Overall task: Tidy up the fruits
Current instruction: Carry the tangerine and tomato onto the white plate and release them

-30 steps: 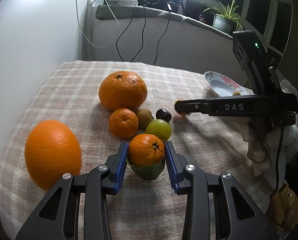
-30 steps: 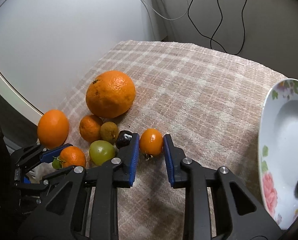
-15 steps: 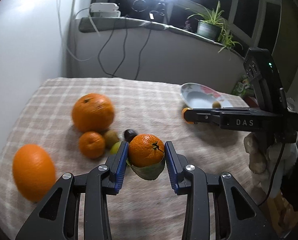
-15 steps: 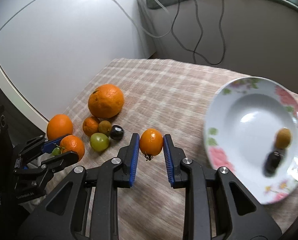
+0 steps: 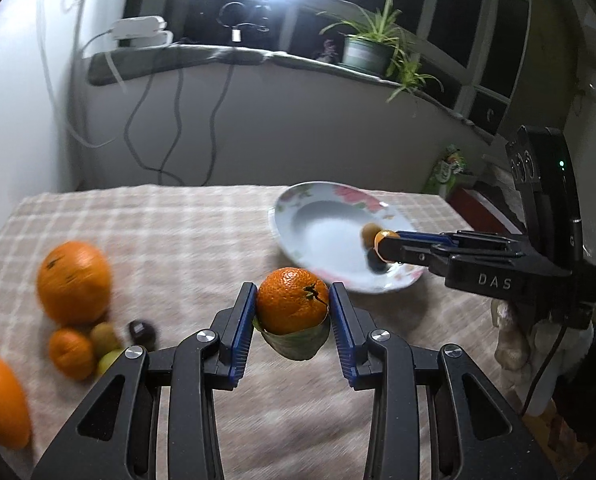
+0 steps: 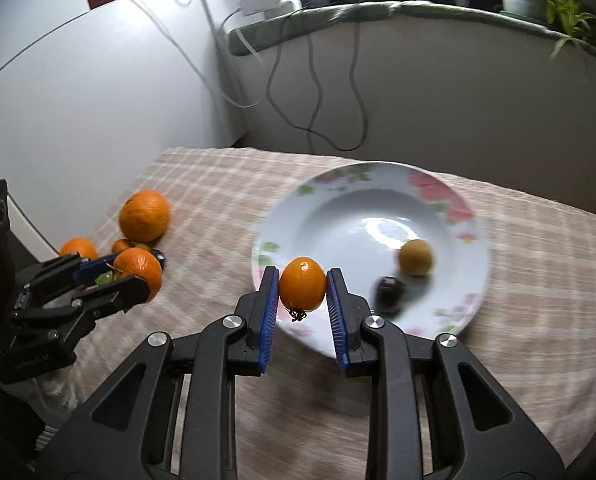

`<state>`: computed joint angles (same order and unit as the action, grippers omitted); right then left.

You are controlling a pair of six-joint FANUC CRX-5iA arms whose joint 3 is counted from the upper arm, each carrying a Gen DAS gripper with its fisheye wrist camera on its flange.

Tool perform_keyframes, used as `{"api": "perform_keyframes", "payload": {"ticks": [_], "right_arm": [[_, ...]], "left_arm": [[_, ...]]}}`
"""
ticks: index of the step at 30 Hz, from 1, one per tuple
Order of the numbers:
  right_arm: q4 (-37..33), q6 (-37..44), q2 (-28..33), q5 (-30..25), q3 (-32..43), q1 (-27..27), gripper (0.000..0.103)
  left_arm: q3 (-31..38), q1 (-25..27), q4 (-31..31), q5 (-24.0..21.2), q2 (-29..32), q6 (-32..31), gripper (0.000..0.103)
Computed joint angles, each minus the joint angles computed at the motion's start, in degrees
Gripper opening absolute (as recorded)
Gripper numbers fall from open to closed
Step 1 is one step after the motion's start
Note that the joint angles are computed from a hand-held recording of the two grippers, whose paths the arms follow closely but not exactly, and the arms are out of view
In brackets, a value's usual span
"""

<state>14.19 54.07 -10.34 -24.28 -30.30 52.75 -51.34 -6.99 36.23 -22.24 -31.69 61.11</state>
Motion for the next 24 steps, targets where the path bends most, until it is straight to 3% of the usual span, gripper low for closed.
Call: {"api": "perform_keyframes", "payload": {"ticks": [10,24], "right_arm": [[7.94,-7.06,-0.95,1.18,-3.74,-3.56,0.025],[3.76,-2.61,3.13,0.51,-0.79,-5.70,0.025]], "left_arm": [[6.41,-7.91,-0.23,4.45,10.42,-0.65,0.035],[9.29,-9.80,5.56,6.15,18.36,-4.68,0.035]]}}
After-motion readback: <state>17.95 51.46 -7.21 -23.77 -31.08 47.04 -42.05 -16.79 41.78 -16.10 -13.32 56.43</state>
